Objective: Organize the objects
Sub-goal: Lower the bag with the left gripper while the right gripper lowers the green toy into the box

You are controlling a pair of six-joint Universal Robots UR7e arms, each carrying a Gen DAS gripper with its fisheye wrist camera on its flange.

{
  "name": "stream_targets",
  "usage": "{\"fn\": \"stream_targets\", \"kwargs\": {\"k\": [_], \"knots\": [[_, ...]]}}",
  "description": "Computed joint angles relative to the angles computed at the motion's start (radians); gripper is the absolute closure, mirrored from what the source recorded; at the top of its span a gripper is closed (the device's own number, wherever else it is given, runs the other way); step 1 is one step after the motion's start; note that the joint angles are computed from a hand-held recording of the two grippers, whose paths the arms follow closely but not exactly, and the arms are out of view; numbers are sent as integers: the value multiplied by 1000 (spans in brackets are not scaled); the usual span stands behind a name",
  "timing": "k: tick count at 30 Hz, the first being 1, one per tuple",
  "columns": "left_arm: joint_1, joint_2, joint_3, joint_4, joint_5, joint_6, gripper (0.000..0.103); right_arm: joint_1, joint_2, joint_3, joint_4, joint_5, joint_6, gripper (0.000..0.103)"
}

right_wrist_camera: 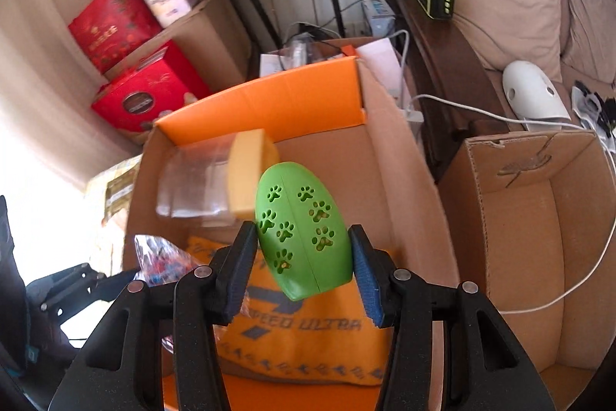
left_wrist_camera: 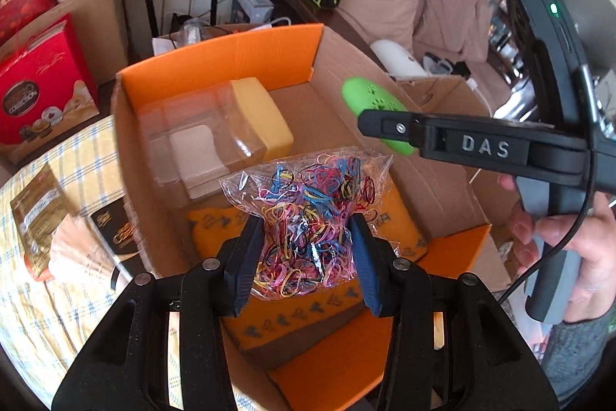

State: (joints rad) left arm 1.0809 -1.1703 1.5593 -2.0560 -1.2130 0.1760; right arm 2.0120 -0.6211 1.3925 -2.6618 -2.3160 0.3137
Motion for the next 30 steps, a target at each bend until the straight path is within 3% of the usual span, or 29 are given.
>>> {"fn": "stream_targets", "kwargs": {"k": [10,19,21,23,25,27,30], "knots": [[0,63,-75,-18,32,19,61,-48,5,-23,-4,25,8,54],[28,144,-163,-106,123,-9,61,-65,50,-92,46,17,17,54],[34,162,-178,-117,148,-16,56,-67,64,-114,63,19,19,54],[46,183,-209,-97,156,-53,37,-68,82,-143,89,8,21,54],[60,195,-237,-76,136,-92,25,-70,95,-164,104,7,23,54],[77,193,-254,-64,83,-103,24,-73,105,-179,109,7,22,54],[83,179,-249,-79,65,-87,22,-77,117,-196,115,5,25,54]]}}
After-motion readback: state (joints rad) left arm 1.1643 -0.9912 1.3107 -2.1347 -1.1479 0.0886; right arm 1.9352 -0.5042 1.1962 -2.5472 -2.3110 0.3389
